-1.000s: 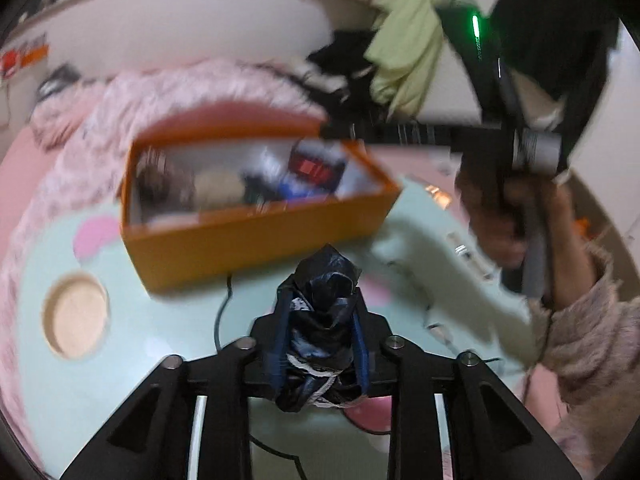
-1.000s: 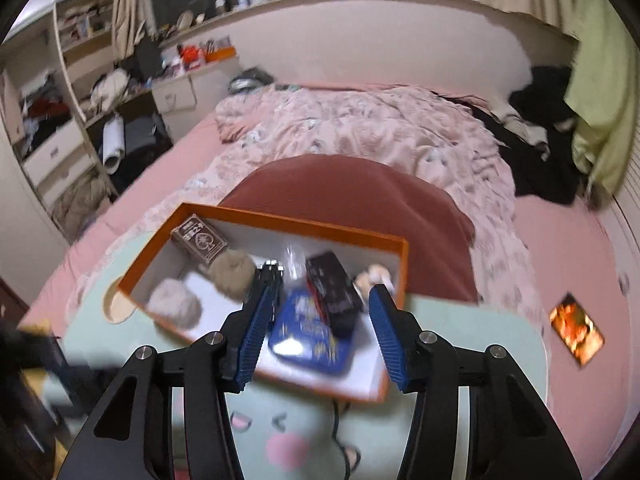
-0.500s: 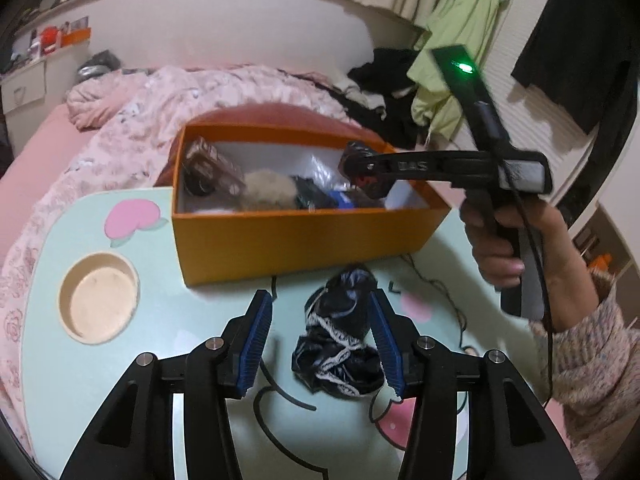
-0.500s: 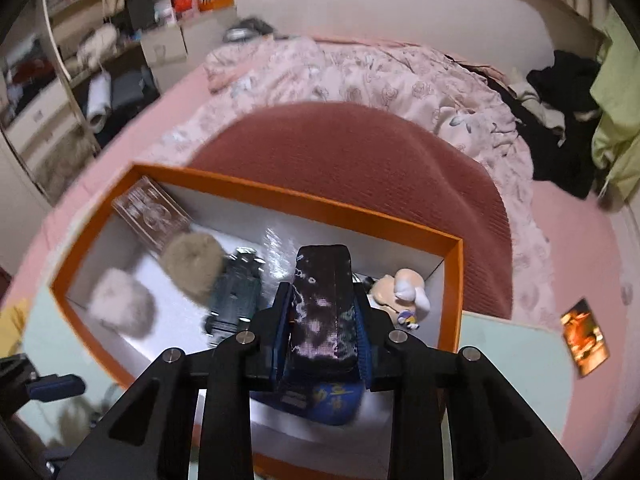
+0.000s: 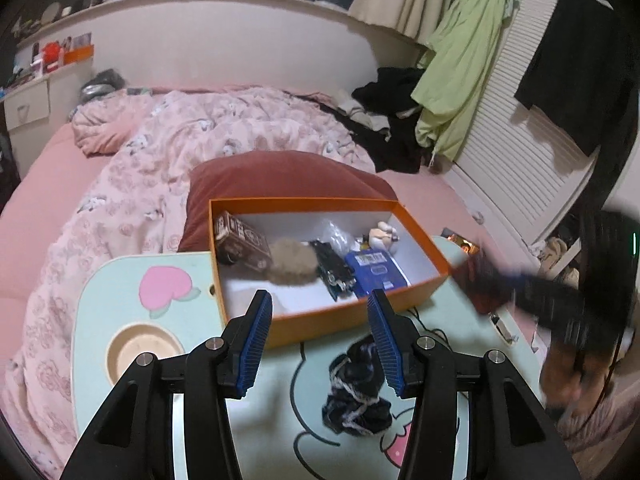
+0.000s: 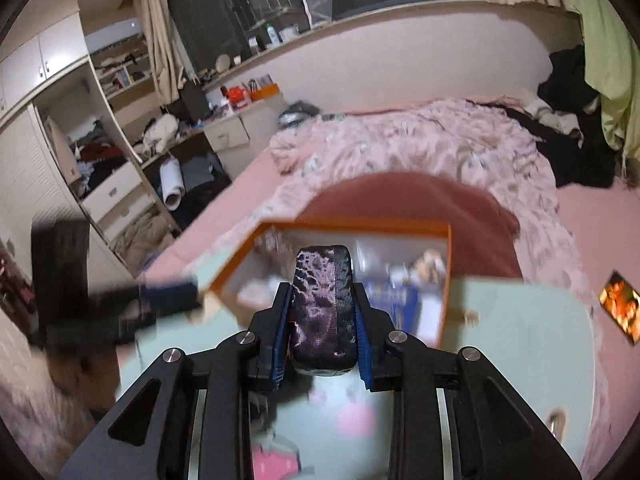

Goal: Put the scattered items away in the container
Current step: 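Carry the pink-black phone case out and set it on the table with the right gripper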

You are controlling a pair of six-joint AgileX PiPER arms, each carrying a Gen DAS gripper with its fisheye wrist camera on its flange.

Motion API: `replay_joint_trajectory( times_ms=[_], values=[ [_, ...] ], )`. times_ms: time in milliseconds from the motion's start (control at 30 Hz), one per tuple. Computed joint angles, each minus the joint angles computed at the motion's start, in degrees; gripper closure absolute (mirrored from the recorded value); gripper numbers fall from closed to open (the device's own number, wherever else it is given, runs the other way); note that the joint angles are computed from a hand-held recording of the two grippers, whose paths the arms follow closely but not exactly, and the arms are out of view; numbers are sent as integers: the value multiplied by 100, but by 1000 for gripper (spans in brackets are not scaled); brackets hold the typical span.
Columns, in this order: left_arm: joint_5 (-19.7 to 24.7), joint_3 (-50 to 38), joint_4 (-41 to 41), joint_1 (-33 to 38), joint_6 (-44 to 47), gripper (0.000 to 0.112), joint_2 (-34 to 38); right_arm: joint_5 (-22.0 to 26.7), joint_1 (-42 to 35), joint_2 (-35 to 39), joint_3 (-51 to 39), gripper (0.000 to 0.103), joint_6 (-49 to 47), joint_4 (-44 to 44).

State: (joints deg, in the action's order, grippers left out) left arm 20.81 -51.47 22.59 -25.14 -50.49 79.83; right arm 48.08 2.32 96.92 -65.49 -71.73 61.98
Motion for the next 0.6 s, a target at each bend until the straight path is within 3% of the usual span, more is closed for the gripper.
replay_joint_trajectory(
  times_ms=[167, 333, 400, 467, 533, 600],
  values=[
    [463, -761, -1669, 445, 1548, 64, 594, -325, 17, 59, 709, 74, 0, -250],
    [1013, -1543, -2395, 544, 2404, 64, 1200, -1327, 344, 221, 1234, 73, -400, 172],
    [1269, -1878, -2676, 596, 2701, 64, 1490, -1731, 432, 212, 1425, 69, -671, 586],
    [1502, -2235, -2750, 590, 2775, 64, 1804, -1312, 189, 381, 1311, 54, -676, 782],
    [1715, -2585, -2790, 565, 2823, 64, 2110, -882, -113, 406, 1313, 46, -807, 1075],
    [1985, -2996, -2947, 561, 2925, 64, 2467, -859, -273, 286, 1446, 45, -1072, 1351]
  ],
)
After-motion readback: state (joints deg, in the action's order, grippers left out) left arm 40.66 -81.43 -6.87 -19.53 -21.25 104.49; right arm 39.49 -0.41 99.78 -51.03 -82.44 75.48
